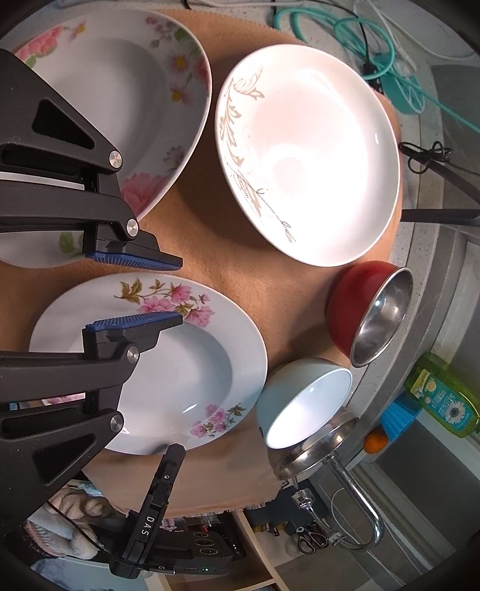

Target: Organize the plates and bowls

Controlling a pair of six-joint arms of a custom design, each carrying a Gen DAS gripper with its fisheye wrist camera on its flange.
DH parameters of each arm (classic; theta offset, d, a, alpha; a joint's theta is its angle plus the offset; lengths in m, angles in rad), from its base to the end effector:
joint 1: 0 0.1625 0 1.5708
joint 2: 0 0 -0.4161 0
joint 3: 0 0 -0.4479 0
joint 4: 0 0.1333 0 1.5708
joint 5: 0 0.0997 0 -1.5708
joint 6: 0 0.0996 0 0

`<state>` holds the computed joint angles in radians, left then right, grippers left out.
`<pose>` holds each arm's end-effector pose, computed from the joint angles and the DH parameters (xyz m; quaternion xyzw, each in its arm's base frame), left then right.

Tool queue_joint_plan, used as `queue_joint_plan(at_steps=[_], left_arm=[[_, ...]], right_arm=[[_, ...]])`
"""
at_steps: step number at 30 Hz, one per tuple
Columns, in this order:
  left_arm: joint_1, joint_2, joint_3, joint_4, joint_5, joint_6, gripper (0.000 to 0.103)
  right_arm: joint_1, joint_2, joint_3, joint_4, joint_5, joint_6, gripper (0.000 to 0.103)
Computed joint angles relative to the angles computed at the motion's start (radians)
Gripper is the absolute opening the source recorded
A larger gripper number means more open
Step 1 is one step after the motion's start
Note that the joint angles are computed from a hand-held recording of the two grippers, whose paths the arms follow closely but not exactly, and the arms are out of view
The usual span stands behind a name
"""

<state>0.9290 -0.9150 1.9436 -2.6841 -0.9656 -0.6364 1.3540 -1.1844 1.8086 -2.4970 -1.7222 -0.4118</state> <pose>-0.2017 -0.5872 0.0354 -0.0100 0.9537 -0.2100 0.2149 -0.0232 -0.6551 0.2218 0.0846 -0.9822 0.1195 0.1175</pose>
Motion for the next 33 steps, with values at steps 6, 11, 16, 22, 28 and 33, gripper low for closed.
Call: queue_joint_plan(at_steps=[6,11,16,22,28,33], left_arm=[[0.015,0.008,-0.012,0.013,-0.025,-0.002,0.017],[0.021,0.008,-0.013,0.019,-0.038,-0.005,0.016],[0.018,0.011,-0.018,0.027,-0.035,-0.005,0.016],[0.009,0.016,-0.022,0.042,-0.032,-0.006,0.016],[0.001,0.017,-0.016,0.046,-0.036,-0.014,0.016],[-0.01,0.016,-0.006,0.05,-0.036,-0.025,0.016]], right_arm=[[-0.009,0.002,-0.005,0.026,0.01,0.008,0.021],[-0.012,0.003,-0.009,0.04,0.021,0.007,0.019],[-0.012,0.001,-0.012,0.051,0.019,0.003,0.019],[-0.012,-0.003,-0.013,0.065,0.016,0.014,0.019],[-0.014,-0.016,0.0,0.066,0.012,0.015,0.019],[-0.019,-0.031,0.015,0.068,0.013,0.015,0.019]])
